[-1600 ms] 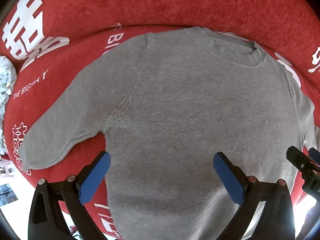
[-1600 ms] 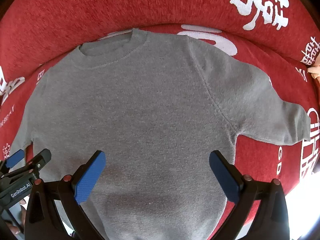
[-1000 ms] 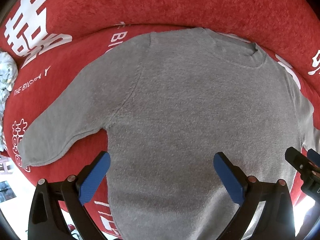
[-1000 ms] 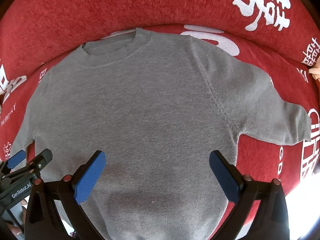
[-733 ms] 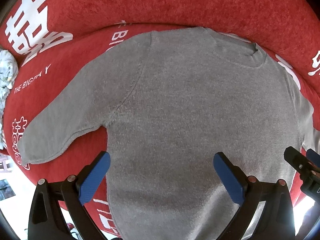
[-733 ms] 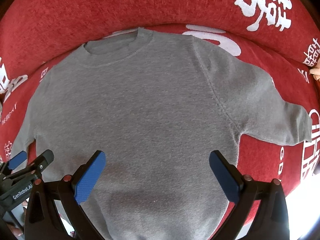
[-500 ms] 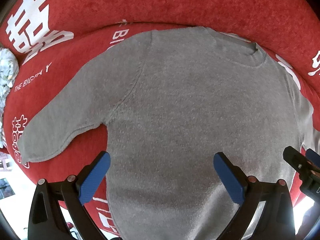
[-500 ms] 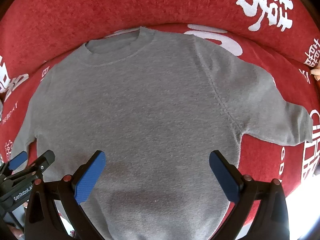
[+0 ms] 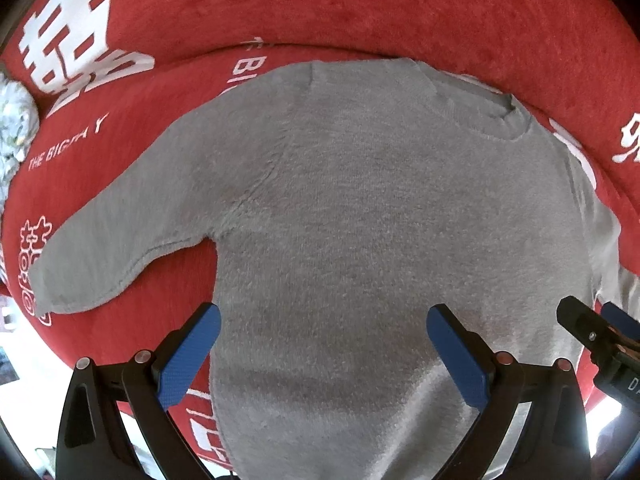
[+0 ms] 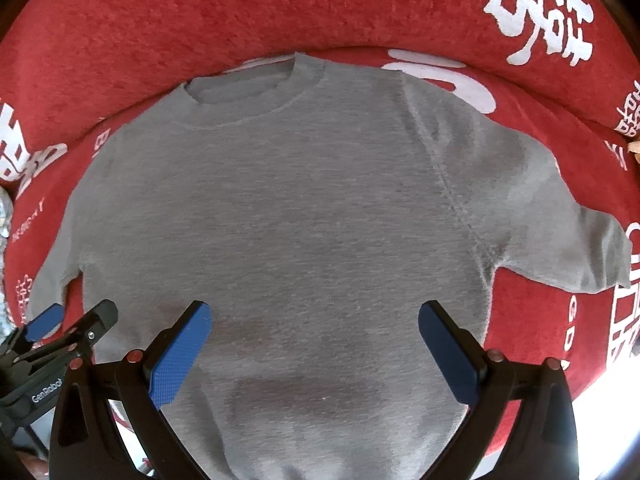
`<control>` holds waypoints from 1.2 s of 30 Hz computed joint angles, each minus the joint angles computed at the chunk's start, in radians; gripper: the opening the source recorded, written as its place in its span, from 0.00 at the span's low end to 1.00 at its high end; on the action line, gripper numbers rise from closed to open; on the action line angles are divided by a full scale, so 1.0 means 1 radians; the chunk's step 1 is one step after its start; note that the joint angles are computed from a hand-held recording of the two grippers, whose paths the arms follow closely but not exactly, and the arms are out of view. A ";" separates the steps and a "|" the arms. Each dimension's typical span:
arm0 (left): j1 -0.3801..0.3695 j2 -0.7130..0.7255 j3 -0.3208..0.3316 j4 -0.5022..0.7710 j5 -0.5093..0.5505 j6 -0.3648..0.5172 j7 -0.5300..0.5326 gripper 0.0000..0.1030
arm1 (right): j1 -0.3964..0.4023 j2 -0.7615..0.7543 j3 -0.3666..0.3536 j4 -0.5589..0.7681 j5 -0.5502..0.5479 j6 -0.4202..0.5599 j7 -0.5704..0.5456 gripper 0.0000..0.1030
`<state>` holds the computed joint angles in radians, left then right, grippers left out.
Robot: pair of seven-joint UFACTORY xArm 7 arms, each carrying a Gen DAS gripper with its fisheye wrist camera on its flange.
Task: Fold small clothes
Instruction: 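Grasp the sweater sleeve with the left gripper and fold it across the body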
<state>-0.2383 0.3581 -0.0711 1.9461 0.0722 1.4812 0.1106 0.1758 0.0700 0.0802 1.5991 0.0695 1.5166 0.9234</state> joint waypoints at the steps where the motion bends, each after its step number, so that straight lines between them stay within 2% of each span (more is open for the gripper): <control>1: 0.007 -0.004 0.002 -0.006 -0.010 -0.004 -0.002 1.00 | 0.000 -0.004 0.001 -0.007 0.006 -0.016 -0.002 1.00; 8: 0.106 -0.005 0.020 -0.012 -0.128 0.000 0.001 1.00 | 0.035 0.031 0.026 0.028 0.005 -0.099 -0.079 1.00; 12: 0.188 -0.011 0.049 -0.048 -0.164 -0.053 0.016 1.00 | 0.050 0.075 0.038 0.055 0.100 -0.154 -0.119 1.00; 14: 0.236 -0.007 0.061 -0.062 -0.196 -0.091 0.027 1.00 | 0.057 0.113 0.050 0.078 0.179 -0.178 -0.136 1.00; 17: 0.324 0.020 0.081 -0.062 -0.265 -0.121 0.025 1.00 | 0.097 0.189 0.067 0.163 0.171 -0.166 -0.136 1.00; 21: 0.441 0.084 0.089 -0.038 -0.370 -0.114 0.021 1.00 | 0.134 0.257 0.077 0.236 0.177 -0.161 -0.134 1.00; 25: 0.532 0.137 0.066 -0.022 -0.505 -0.108 -0.003 1.00 | 0.166 0.316 0.085 0.306 0.187 -0.164 -0.121 1.00; 27: 0.564 0.168 0.059 -0.008 -0.556 -0.136 -0.016 1.00 | 0.179 0.357 0.092 0.359 0.191 -0.156 -0.132 1.00; 32: 0.598 0.240 0.022 0.093 -0.622 -0.151 -0.052 1.00 | 0.215 0.415 0.095 0.447 0.182 -0.149 -0.143 1.00; 33: 0.599 0.237 0.020 0.089 -0.619 -0.169 -0.046 0.98 | 0.219 0.425 0.094 0.457 0.183 -0.150 -0.142 1.00; 34: 0.596 0.236 0.022 0.091 -0.609 -0.185 -0.044 0.92 | 0.223 0.428 0.096 0.460 0.187 -0.155 -0.142 1.00; 35: 0.587 0.254 0.027 0.125 -0.585 -0.183 -0.057 0.71 | 0.227 0.432 0.098 0.464 0.188 -0.156 -0.144 1.00; 36: 0.590 0.266 0.026 0.146 -0.574 -0.169 -0.063 0.44 | 0.235 0.453 0.097 0.489 0.182 -0.152 -0.143 1.00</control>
